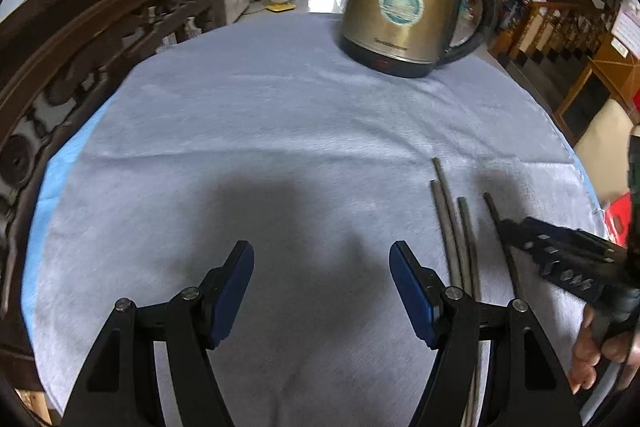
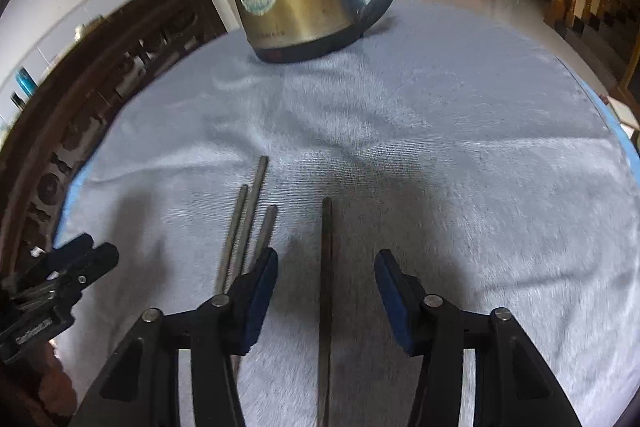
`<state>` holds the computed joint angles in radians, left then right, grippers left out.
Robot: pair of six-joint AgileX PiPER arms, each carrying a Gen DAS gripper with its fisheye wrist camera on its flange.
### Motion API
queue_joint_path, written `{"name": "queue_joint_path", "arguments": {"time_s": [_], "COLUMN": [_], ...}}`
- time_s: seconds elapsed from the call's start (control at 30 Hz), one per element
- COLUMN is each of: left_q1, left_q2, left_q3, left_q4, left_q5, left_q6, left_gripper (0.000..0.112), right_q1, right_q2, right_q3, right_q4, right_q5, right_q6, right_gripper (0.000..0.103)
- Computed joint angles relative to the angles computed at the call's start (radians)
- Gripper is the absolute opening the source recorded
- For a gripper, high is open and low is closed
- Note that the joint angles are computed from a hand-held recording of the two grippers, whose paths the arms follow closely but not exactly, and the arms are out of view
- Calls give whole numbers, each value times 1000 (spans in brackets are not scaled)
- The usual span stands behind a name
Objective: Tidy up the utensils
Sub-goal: 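Lower the right gripper onto a dark chopstick and close it, then close the left gripper on the other chopsticks beside the right gripper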
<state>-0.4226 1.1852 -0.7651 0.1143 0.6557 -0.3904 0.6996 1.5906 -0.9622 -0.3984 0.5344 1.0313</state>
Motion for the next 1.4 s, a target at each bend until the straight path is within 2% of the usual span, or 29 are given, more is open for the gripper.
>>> {"name": "queue_joint_path", "arguments": {"time_s": [0.07,0.13,0.17,0.23,0.4,0.6,0.7,0.77,0.9,1.03,1.3,1.4], "left_q1": [-20,-23,-18,-14,13,7,-30,-50,-73,-95,-139,-149], "left_q2": [41,84,111,173,317,462,529,561,593,612,674,697], "left_q3": [-28,-62,-86,-146,-299,-453,-511,-538,-574,-611,-687,-723], "left_q4": [10,3,-12,-33,-149,-253,-239,-221,-191,-174,-110,-103], "left_q5": [-22,-34,-36,-33,-4,62,108,136,155,224,270,294], "left_q6": [-7,1,17,36,119,166,158,141,116,95,36,38], "left_gripper": [71,71,71,71,71,71,70,61,58,56,54,35], "right_q1": [-5,10,14,16,-41,-139,-181,-200,-240,-247,-237,-244], "right_q2": [42,56,61,58,-2,-67,-83,-96,-117,-132,-137,-147], "right_q3": [-30,-44,-48,-41,36,113,133,145,170,179,177,186], "right_q4": [13,-54,-73,-96,-29,156,266,300,408,422,421,427], "right_q5": [13,41,51,63,-1,-92,-125,-143,-170,-173,-186,-189], "right_q6": [-31,13,19,22,-76,-252,-363,-404,-512,-528,-517,-520], "right_gripper": [34,25,16,8,8,7,7,7,7,7,7,7]}}
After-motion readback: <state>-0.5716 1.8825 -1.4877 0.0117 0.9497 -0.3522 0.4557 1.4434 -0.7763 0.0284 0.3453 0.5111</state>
